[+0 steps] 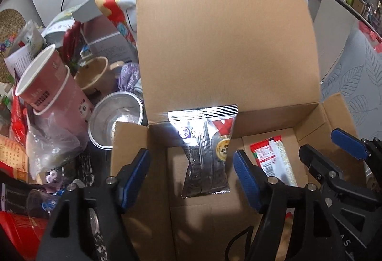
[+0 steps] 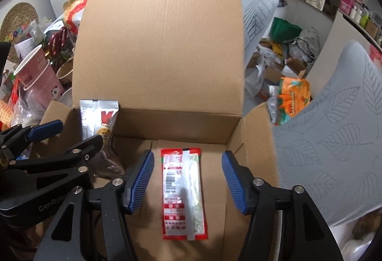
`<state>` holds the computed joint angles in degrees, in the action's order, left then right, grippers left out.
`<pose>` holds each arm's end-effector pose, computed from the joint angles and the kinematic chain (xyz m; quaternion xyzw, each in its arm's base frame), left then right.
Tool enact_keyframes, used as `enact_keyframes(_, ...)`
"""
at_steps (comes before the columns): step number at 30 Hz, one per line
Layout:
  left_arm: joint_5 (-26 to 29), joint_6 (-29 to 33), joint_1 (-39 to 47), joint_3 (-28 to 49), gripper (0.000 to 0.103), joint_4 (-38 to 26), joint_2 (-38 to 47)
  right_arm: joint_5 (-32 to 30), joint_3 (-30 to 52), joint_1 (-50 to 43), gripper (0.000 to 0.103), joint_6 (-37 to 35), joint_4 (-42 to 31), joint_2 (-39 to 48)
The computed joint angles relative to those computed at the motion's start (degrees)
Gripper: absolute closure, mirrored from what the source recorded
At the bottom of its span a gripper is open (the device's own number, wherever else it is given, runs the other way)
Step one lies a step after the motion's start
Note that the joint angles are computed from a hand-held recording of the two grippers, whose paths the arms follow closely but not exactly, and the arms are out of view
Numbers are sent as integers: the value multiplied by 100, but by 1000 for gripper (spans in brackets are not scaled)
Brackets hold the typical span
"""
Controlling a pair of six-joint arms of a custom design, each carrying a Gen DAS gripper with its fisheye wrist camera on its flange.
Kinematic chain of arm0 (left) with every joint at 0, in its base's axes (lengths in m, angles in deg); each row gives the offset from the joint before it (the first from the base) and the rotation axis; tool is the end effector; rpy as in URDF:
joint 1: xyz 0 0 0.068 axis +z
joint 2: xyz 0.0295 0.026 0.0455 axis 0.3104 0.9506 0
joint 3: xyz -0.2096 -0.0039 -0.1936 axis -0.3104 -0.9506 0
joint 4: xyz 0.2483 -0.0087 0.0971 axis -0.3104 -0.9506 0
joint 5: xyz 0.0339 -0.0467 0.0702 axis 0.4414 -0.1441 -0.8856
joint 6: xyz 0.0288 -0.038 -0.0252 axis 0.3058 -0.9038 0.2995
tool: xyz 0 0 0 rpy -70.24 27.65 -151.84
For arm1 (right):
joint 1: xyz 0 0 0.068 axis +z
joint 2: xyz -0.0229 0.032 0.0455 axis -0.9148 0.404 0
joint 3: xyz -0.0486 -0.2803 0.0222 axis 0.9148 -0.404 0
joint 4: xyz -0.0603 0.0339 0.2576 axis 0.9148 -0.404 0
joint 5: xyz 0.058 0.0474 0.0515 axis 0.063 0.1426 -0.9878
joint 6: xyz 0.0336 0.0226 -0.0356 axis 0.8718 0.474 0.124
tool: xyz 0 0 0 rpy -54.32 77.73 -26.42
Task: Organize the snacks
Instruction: 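Open both grippers to drop the packets into the box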
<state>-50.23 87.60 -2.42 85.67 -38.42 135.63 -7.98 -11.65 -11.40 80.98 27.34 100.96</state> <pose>0.2883 -0.1075 0.1745 0.2116 0.9441 -0.0311 0.2509 0.2186 0.2794 0.1731 0.1198 0.9535 -0.0251 0.2753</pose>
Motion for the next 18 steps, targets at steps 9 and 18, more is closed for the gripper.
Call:
enact_keyframes(9, 57, -34, -24, 99, 31, -700, -1052, 502, 364, 431, 44, 519, -1004, -490)
enact_keyframes(18, 139, 16, -18, 302, 31, -1652, -2492, 1243, 1396, 1216, 44, 1480, -2706, -671)
